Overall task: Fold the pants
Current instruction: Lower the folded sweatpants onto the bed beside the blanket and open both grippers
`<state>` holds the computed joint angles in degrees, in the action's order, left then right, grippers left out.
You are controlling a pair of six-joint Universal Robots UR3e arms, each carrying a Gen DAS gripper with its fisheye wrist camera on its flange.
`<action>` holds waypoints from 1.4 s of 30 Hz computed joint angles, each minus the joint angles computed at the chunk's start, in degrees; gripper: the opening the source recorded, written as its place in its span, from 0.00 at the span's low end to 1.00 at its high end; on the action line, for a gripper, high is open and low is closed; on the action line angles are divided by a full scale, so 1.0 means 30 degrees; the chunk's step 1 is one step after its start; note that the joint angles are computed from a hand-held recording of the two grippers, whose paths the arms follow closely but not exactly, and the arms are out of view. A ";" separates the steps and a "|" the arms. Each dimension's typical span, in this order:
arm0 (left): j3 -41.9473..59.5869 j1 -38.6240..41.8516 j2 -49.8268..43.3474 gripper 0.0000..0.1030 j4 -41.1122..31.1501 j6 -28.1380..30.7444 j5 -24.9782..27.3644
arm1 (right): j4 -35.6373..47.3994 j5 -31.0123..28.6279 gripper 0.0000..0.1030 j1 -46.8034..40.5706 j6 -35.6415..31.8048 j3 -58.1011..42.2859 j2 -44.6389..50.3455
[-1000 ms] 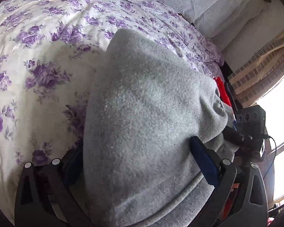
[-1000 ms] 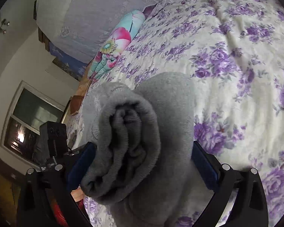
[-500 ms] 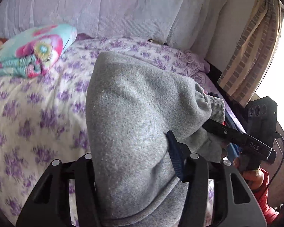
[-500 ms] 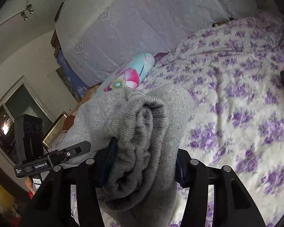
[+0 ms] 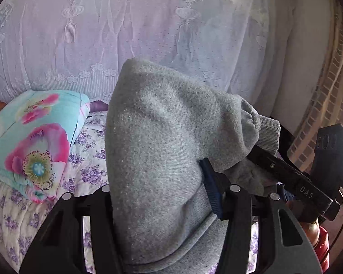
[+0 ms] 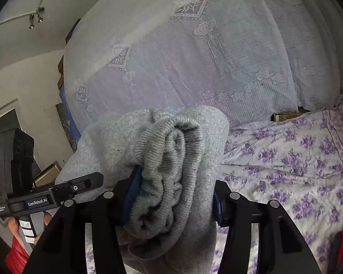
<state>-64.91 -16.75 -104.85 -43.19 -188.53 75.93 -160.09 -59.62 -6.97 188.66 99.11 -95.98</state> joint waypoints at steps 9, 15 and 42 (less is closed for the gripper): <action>0.9584 0.1608 -1.2343 0.51 -0.0182 -0.0507 -0.1100 | -0.4630 -0.3027 0.55 0.1923 0.0027 -0.6815 1.3770; 0.9181 0.2511 -1.5702 0.83 0.2241 -0.2298 -0.1982 | -0.3208 -0.5733 0.83 0.2345 0.1075 -0.8206 1.6207; -1.9522 -0.7155 0.1020 0.95 1.7839 0.0053 1.5239 | -1.7986 -1.7372 0.96 1.1324 0.4209 1.4272 0.2839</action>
